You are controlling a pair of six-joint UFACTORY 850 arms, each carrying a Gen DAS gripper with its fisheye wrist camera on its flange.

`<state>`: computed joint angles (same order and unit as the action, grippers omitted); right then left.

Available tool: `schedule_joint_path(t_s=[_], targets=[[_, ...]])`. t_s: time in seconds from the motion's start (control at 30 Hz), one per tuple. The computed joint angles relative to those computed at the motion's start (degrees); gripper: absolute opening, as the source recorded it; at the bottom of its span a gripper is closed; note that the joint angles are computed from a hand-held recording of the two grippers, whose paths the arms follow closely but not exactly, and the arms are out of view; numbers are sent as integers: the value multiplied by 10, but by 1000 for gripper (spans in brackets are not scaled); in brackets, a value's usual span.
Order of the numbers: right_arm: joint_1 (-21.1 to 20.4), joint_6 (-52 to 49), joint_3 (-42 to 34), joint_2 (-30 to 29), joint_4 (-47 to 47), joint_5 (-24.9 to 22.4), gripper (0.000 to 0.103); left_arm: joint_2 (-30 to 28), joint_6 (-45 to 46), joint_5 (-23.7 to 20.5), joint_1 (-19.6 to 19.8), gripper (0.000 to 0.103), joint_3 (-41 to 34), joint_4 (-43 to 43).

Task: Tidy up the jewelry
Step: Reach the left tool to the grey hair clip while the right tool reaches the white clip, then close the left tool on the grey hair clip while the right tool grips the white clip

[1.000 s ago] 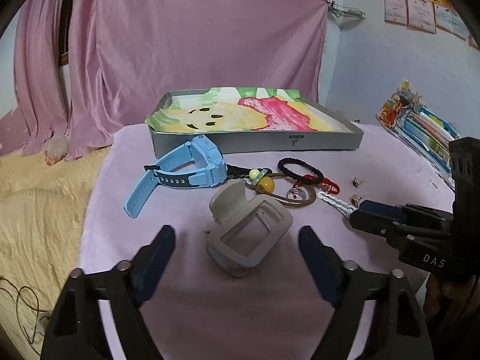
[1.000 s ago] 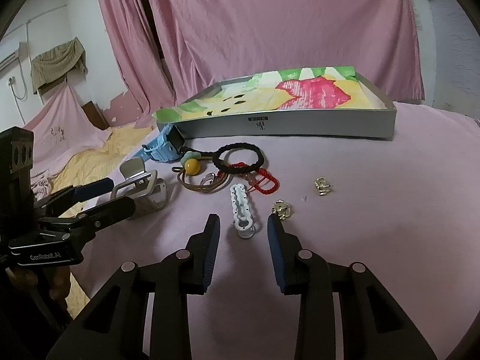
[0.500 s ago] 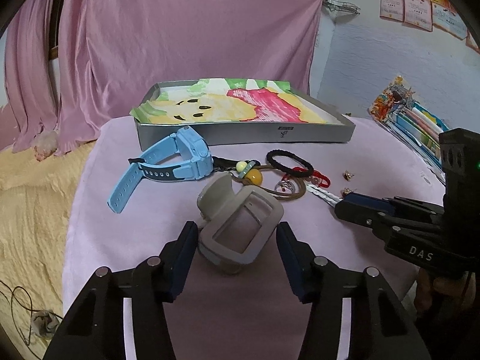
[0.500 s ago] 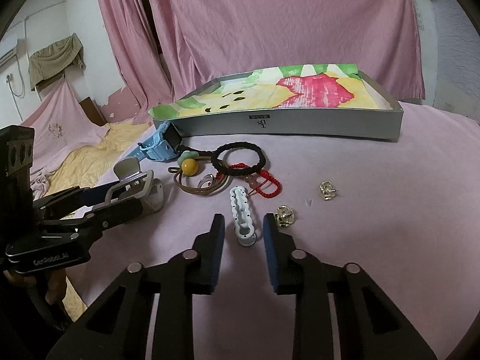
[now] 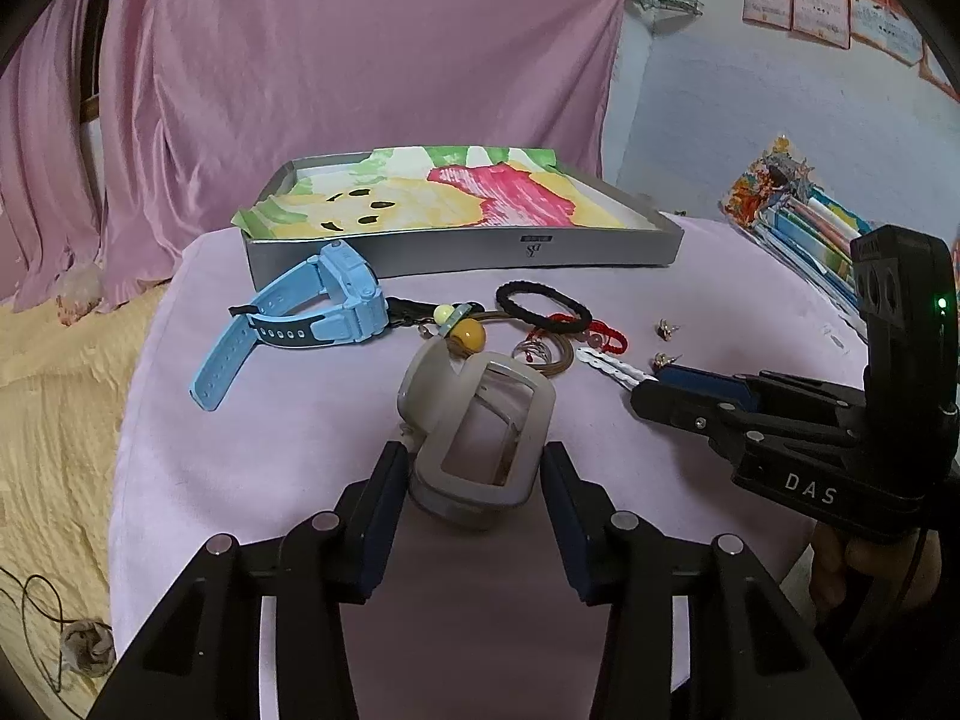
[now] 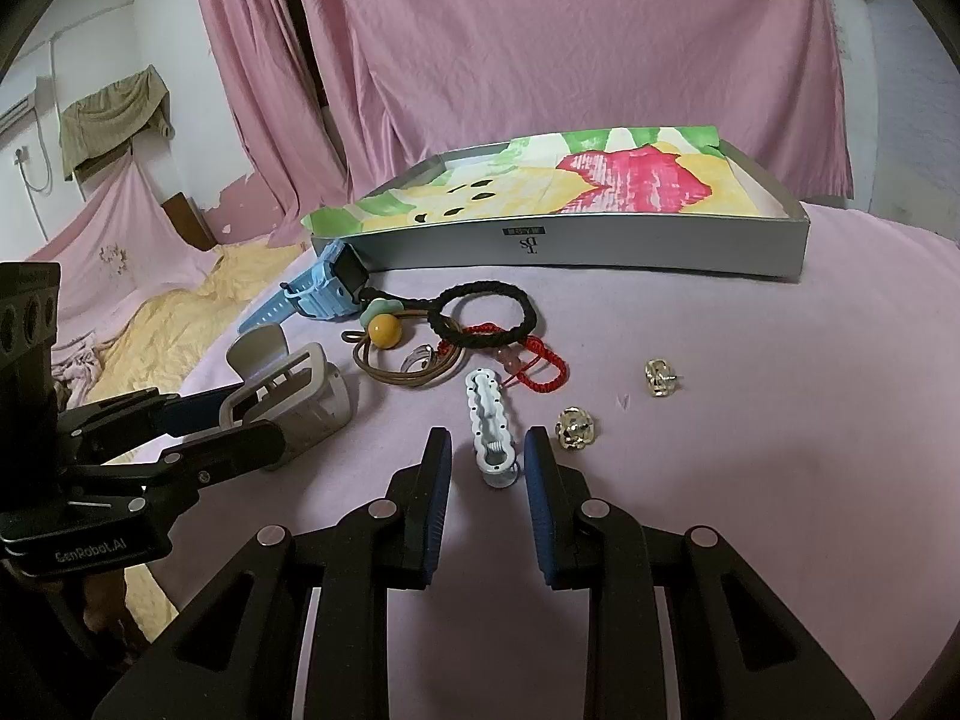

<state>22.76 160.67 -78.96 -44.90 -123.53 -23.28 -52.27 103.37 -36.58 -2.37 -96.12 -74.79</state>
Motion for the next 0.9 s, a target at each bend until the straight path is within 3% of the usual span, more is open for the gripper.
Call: schedule_joint_path(t_s=[0.23,0.53,0.9], targets=[[5,-80,-11,-4,65,-1,22,6,9,-7,-3,41,9,8],[4,-81,-5,0,66,-2,13,8,9,-3,-5,41,13,-8],[4,69,27,12,-77,-19,11,25,55,-10,1,40,55,-92]])
